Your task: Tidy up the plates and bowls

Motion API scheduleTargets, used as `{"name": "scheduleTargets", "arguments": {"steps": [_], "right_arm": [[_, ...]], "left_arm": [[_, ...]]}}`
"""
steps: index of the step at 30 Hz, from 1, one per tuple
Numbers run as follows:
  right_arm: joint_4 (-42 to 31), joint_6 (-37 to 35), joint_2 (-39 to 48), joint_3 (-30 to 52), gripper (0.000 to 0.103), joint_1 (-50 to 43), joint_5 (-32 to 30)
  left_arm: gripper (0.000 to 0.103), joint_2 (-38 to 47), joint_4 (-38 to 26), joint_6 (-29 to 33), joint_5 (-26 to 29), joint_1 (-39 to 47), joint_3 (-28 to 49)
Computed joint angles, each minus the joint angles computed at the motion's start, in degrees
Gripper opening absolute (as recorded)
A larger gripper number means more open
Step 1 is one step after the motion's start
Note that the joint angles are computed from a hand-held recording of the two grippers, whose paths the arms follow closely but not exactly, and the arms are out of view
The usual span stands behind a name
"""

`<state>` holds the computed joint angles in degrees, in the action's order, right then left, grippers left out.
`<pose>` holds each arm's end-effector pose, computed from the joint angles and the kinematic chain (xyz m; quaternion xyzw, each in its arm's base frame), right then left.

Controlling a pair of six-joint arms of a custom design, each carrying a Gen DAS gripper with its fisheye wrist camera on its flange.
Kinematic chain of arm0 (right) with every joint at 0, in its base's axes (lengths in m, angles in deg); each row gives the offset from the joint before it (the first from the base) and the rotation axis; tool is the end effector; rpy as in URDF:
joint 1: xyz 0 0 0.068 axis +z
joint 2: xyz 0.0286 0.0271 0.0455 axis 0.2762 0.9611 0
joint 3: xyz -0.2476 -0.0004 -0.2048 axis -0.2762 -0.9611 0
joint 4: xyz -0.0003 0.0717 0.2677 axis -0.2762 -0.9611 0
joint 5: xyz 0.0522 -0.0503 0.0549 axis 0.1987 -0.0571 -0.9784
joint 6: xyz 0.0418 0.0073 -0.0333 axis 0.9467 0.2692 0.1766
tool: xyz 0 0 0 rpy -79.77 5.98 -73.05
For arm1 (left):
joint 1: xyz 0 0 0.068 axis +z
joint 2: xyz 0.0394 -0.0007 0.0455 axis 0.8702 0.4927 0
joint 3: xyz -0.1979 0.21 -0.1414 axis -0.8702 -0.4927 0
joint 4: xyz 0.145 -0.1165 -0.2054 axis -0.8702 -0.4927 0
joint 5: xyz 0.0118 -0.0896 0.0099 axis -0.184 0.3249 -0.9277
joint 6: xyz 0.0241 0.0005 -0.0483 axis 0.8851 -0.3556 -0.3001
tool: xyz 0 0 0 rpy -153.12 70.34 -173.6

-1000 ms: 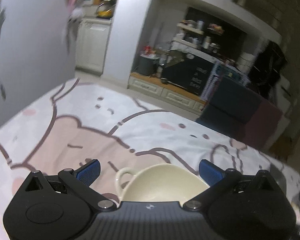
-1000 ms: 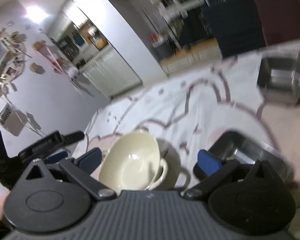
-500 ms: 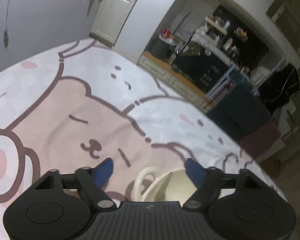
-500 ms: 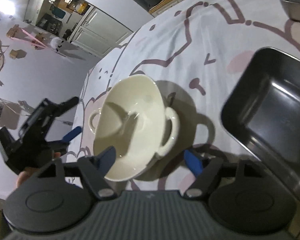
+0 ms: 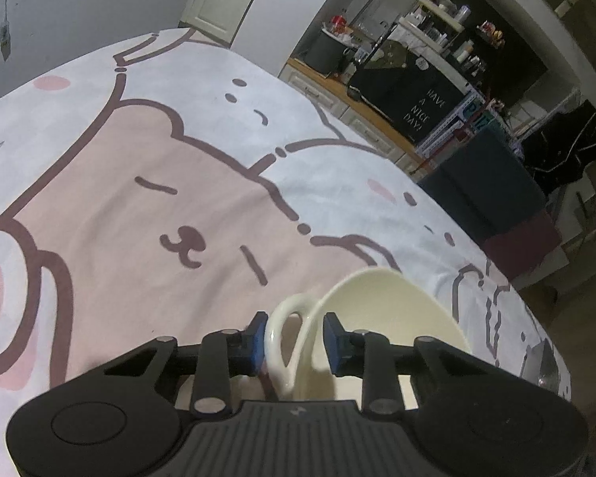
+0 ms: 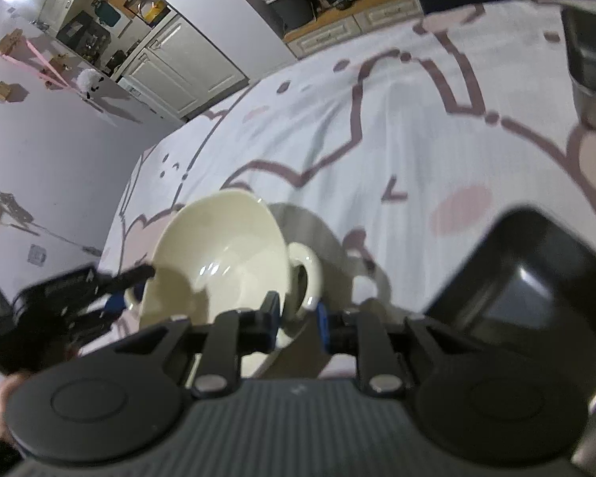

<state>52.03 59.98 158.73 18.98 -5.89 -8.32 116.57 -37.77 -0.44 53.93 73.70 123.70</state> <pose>0.3616 -0.1209 0.1009 -0.0073 0.9344 0.2774 0.2235 0.2765 0.0541 0.1592 -0.2455 0.9047 -0.1702 0.3037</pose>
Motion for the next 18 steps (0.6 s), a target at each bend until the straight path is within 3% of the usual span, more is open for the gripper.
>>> {"name": "scheduleTargets", "arguments": {"steps": [8,14,18], "right_arm": [[4.68,5.60,3.78,5.50,0.024,3.52,1.11],[-3.95,-0.48,7.63,12.94,0.027,3.23,-0.93],[-5.15,-3.86,8.33,13.95,0.045,4.16,-0.33]], "left_arm": [[0.020,-1.85,-3.85,1.90,1.30,1.73,0.39],[0.020,-1.88,-5.18,3.70,0.99,1.53,1.06],[0.020,-1.81,-5.79,5.05,0.80,1.38,1.43]]}}
